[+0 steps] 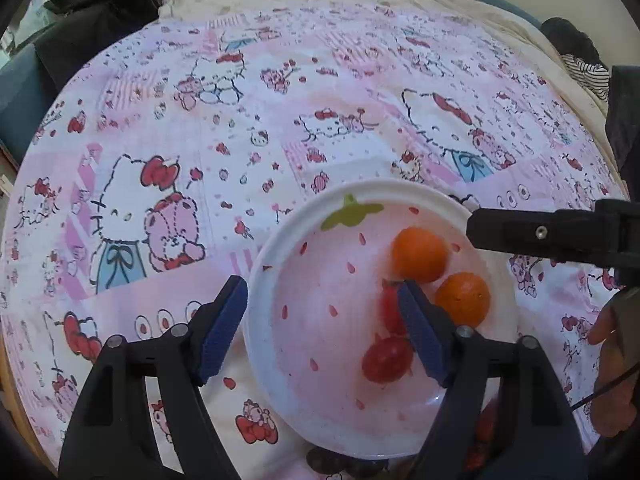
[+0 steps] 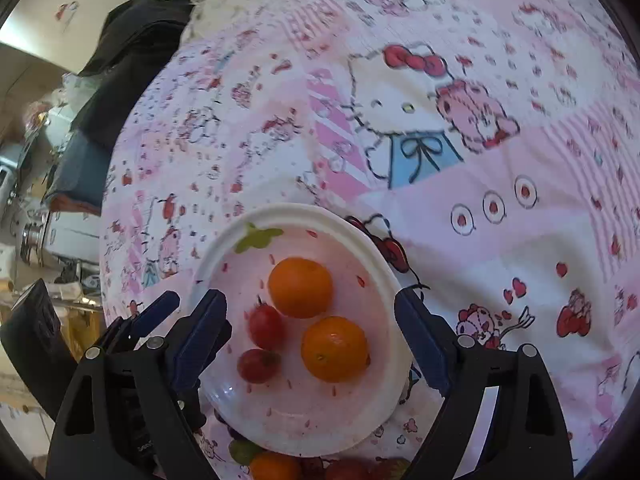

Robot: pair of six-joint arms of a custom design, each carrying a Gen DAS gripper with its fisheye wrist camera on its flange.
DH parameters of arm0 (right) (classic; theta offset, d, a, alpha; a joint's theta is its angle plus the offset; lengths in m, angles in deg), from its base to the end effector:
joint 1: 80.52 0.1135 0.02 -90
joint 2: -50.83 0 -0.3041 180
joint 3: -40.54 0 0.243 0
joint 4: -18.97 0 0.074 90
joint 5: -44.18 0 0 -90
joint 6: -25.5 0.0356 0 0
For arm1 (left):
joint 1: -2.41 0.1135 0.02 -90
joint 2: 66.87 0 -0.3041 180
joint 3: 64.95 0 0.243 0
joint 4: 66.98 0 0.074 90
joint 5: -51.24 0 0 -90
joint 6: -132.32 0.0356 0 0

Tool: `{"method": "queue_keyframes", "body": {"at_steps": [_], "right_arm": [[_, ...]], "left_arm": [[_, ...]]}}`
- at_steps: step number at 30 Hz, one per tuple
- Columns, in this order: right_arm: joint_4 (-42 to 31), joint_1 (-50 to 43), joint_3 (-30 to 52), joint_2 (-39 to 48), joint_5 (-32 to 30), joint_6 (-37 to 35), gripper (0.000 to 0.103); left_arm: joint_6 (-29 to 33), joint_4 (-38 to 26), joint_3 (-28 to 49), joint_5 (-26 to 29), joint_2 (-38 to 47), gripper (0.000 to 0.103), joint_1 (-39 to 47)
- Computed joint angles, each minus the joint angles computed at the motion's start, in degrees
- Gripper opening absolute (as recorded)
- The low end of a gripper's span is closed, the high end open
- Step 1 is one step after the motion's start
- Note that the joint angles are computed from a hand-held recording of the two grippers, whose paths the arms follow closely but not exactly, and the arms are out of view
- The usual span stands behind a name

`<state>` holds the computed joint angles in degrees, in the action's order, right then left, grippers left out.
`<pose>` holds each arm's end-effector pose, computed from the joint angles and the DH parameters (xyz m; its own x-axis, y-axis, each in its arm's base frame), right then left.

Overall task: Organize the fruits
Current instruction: 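Carry both fruits over the pink plate and open both tools, then withdraw both tools from the plate toward the remaining fruits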

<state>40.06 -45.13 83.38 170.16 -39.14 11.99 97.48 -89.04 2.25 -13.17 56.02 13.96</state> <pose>0.2370 0.1633 0.0523 -0.6637 0.7131 -0.2258 0.5307 0.6616 0.5298 0.3407 0.0539 0.0644 -0.6215 0.6285 -0.4676 0.7340 0.6759 -0.0670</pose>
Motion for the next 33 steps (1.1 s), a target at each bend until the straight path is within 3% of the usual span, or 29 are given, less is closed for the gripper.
{"method": "queue_keyframes", "body": {"at_steps": [10, 20, 24, 33], "right_arm": [[-7.5, 4.21, -1.08, -9.19, 7.96, 0.55, 0.088], [-21.03, 12.87, -1.53, -20.77, 18.67, 5.79, 0.088], [-28.12, 17.95, -1.31, -25.75, 23.24, 10.71, 0.088], [-40.7, 31.02, 0.86, -28.76, 29.81, 26.05, 0.088]], "left_arm": [[-1.39, -7.73, 3.22, 3.72, -3.72, 0.075, 4.51], [4.74, -12.96, 2.71, 9.73, -10.13, 0.075, 12.18], [6.69, -15.59, 3.22, 12.3, -12.05, 0.085, 15.61], [11.31, -22.05, 3.59, 14.67, -15.1, 0.093, 22.03]]}}
